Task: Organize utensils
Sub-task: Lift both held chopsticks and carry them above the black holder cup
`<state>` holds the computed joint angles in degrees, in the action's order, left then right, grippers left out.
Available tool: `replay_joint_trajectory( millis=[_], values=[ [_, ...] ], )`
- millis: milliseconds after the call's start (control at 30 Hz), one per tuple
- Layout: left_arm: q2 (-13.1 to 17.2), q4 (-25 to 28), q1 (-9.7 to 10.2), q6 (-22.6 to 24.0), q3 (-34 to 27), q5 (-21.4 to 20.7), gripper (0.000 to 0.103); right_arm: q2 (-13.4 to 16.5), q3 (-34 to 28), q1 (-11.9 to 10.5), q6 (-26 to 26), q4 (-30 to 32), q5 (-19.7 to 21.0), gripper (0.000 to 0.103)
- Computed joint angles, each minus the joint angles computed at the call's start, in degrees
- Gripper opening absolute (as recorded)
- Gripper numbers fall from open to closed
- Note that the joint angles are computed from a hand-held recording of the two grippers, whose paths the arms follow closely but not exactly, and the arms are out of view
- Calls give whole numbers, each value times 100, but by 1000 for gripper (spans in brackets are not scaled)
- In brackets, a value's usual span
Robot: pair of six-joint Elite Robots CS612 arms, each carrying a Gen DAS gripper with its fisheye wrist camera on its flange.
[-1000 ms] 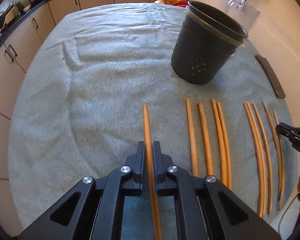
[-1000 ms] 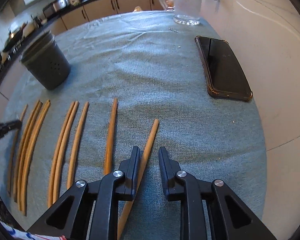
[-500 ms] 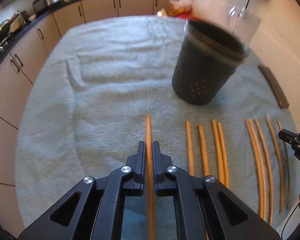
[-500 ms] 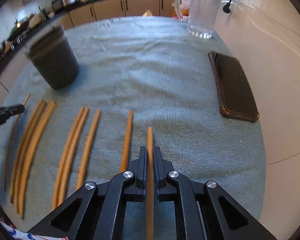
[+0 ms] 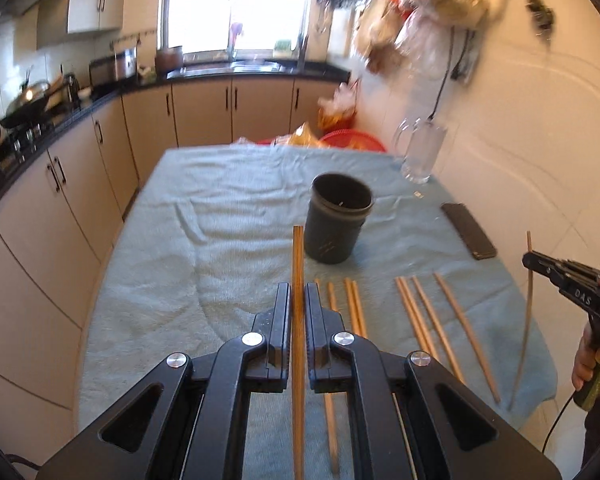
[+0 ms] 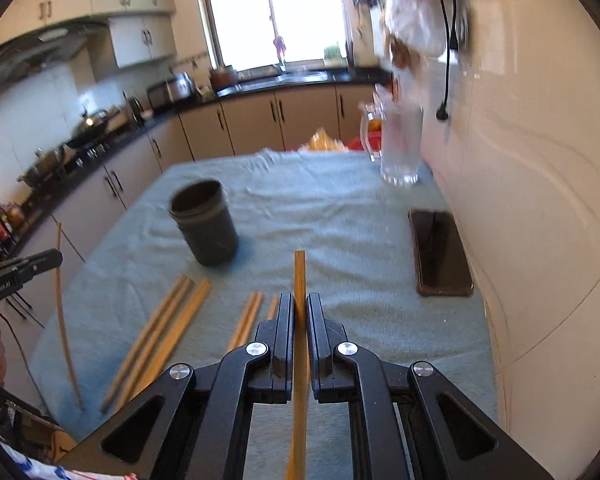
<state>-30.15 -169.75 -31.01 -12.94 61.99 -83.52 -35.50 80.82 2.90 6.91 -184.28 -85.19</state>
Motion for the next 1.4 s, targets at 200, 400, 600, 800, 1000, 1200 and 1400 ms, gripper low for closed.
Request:
replay_joint_trajectory(
  millis=[200, 400, 600, 800, 1000, 1200, 1400],
  values=[
    [-285, -779, -101, 343, 573, 161, 6, -175, 307, 65, -69, -637, 21, 6],
    [-405, -1201, -120, 334, 755, 73, 6, -253, 394, 87, -93, -936, 78, 6],
    [-309, -1121, -78, 225, 434, -51, 6, -177, 93, 99, -124, -890, 115, 6],
    [-48, -673, 4, 82, -270, -224, 6, -10, -469, 141, -272, -712, 134, 6],
    [211, -416, 44, 36, -1066, -217, 6, 227, -1244, 157, -109, -508, 315, 6],
    [681, 8, 90, -127, -2235, -229, 6, 712, -2329, 227, 193, -274, 302, 6],
    [1640, 972, 89, -145, -4149, 11, 6, 1263, -3376, 257, 509, 106, 304, 6]
  ],
)
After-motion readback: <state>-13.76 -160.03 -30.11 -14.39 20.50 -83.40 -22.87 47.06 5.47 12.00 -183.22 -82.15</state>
